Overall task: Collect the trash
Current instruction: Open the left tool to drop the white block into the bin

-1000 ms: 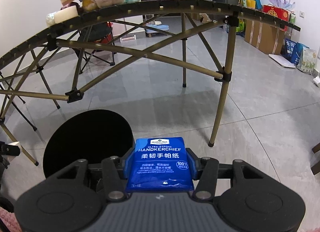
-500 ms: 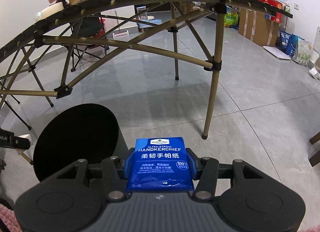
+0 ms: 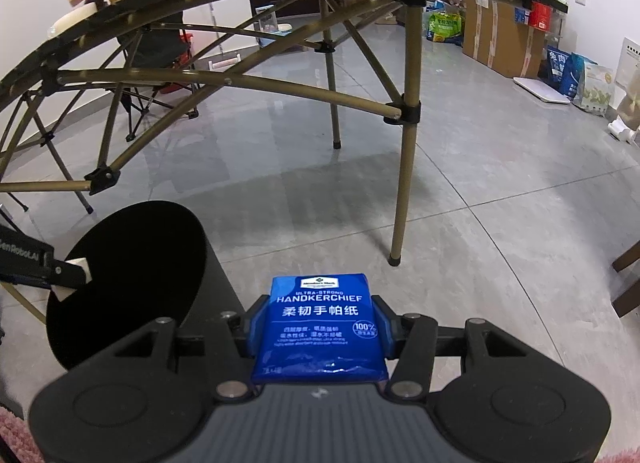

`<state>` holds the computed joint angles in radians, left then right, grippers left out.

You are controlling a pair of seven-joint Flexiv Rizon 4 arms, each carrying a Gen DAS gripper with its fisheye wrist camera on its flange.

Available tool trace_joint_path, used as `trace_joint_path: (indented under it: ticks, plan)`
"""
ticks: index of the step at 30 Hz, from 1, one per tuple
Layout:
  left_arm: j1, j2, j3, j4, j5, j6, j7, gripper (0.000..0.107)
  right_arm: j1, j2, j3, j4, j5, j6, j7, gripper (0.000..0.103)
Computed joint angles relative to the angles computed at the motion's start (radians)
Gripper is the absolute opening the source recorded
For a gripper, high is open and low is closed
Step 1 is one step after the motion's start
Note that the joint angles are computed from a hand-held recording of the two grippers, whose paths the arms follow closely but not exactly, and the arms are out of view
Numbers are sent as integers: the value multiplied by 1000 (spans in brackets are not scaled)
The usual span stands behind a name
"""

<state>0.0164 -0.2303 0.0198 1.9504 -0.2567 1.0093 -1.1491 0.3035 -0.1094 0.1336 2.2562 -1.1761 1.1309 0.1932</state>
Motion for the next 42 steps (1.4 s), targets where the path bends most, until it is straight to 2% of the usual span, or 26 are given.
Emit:
trace_joint_path:
  ticks: [18,24,25,26,27,28,29,30,35,42]
  plan:
    - [-24,-24,-2,-31,43,-26,-44,31,-6,-17,-10,-2,-10,-7,13,51]
    - [-22,-26,-3,-33,47,-28,-47,35,-6,-17,-11,-2,-9,-6,13,51]
    - [-22,-25,-4,-32,47,-24,-45,37,-6,-17,-11,-2,-10,-6,13,51]
    - [-24,-24,-2,-31,51,-20,-48,48,-6,-16,-11,-2,-10,-7,13,51]
    - [-25,-24,0,-32,56,-21,-55,69,-6,-17,-11,-2,-11,-6,14,51]
    - [-28,-24,5,-34,66,-20,-69,81,-6,-17,-11,-2,-11,-6,14,51]
    - [-33,-23,12,-37,84,-17,-92,99,-6,-17,-11,-2,-12,-5,15,51]
    - [-39,-23,20,-41,106,-13,-115,103,-6,-17,-11,-2,-12,-5,15,51]
    - [-29,-32,20,-65,121,-64,-146,103,-6,-16,-10,-2,-8,-7,12,51]
    - [-26,-29,18,-68,137,-77,-157,103,-5,-18,-10,-2,-14,-4,14,51]
